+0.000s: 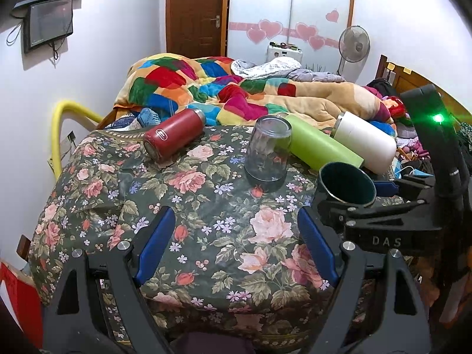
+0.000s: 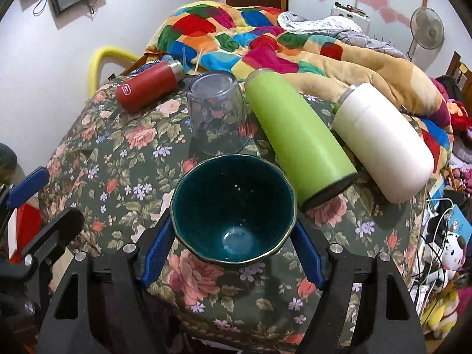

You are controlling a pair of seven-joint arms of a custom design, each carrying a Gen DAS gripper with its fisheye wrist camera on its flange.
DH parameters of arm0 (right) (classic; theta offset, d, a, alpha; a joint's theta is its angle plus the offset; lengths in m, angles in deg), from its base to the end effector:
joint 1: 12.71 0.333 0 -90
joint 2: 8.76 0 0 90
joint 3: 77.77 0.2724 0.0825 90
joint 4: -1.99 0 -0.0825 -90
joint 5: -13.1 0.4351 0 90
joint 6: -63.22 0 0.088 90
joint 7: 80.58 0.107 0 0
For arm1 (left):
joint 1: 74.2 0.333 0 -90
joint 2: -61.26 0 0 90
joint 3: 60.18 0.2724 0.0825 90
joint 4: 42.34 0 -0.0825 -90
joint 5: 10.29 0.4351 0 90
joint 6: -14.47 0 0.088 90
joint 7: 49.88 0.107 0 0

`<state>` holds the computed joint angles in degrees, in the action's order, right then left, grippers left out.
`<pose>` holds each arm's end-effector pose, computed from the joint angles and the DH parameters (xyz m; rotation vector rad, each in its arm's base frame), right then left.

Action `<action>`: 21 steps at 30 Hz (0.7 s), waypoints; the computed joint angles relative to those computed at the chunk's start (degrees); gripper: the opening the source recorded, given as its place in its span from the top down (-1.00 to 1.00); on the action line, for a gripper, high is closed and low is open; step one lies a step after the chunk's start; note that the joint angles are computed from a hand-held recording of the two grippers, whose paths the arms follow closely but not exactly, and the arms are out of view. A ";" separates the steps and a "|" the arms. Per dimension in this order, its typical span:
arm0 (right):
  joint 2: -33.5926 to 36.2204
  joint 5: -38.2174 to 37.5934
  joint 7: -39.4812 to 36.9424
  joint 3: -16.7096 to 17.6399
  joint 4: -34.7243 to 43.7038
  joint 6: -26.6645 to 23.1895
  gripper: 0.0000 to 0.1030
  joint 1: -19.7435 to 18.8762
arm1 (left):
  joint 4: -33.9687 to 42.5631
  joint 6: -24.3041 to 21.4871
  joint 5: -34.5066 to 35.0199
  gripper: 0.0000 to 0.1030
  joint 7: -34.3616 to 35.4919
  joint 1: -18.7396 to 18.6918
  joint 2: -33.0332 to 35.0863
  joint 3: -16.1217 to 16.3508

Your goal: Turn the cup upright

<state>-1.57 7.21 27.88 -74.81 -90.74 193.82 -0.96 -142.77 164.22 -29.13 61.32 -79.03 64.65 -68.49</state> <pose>0.6675 0.1709 0.5523 -1.8713 1.9132 -0.4554 0.6627 -0.1452 0.5642 -1.4294 2.1112 -0.9890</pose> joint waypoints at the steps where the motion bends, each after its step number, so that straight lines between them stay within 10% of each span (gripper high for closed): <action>1: -0.18 0.23 -0.24 0.04 -0.26 -0.07 -0.43 -0.01 | -0.11 -0.03 0.04 -0.64 -0.04 0.00 -0.12 -0.01; 11: -5.09 3.39 -1.75 0.01 -4.95 0.10 -0.44 0.06 | -2.51 0.31 -3.00 -0.64 1.91 0.07 -4.53 -0.21; 21: -25.42 -10.05 10.24 0.28 -20.41 13.52 -0.44 0.05 | -7.49 4.82 -16.45 -0.65 12.59 -2.50 -14.71 0.70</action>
